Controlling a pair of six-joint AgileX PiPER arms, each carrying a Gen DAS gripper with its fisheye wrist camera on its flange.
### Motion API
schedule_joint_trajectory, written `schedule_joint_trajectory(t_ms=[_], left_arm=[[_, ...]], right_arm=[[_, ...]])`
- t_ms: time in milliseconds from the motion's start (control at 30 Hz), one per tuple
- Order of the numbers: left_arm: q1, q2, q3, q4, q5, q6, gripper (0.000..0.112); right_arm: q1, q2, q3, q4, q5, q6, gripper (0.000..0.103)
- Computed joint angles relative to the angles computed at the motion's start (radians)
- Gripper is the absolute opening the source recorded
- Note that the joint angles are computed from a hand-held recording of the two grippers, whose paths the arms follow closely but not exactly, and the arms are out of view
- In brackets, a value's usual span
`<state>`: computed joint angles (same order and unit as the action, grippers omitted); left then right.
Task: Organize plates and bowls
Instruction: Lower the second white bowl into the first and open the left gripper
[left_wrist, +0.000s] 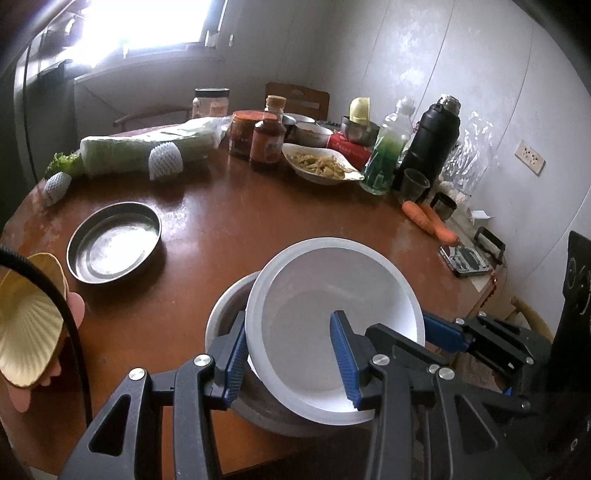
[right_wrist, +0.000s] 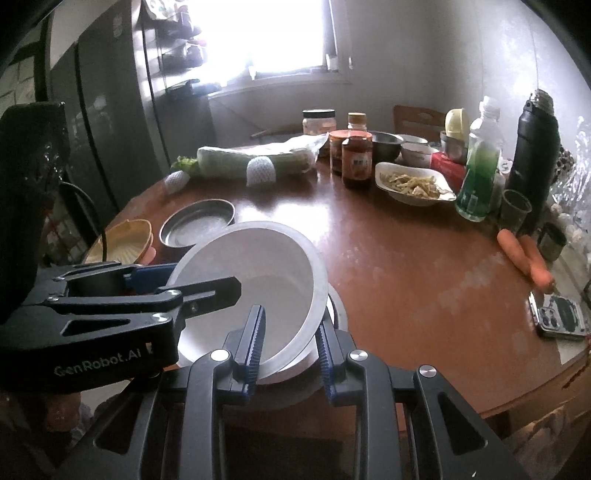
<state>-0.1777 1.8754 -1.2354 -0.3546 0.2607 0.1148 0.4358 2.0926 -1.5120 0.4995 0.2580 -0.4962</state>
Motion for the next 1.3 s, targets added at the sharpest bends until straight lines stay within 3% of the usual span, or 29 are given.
schedule_joint_trajectory(t_ms=[700,1300], left_arm=[[0.007,0.074,-0.064,0.047,0.036,-0.048,0.043],[0.025,0.057,-0.041,-0.049,0.022,0.05,0.043]], right_arm=[[-0.002,0.093,-0.1,-0.116,0.057,0.121,0.028],[-0.005,0.112,-0.136,-0.178,0.075,0.202,0.031]])
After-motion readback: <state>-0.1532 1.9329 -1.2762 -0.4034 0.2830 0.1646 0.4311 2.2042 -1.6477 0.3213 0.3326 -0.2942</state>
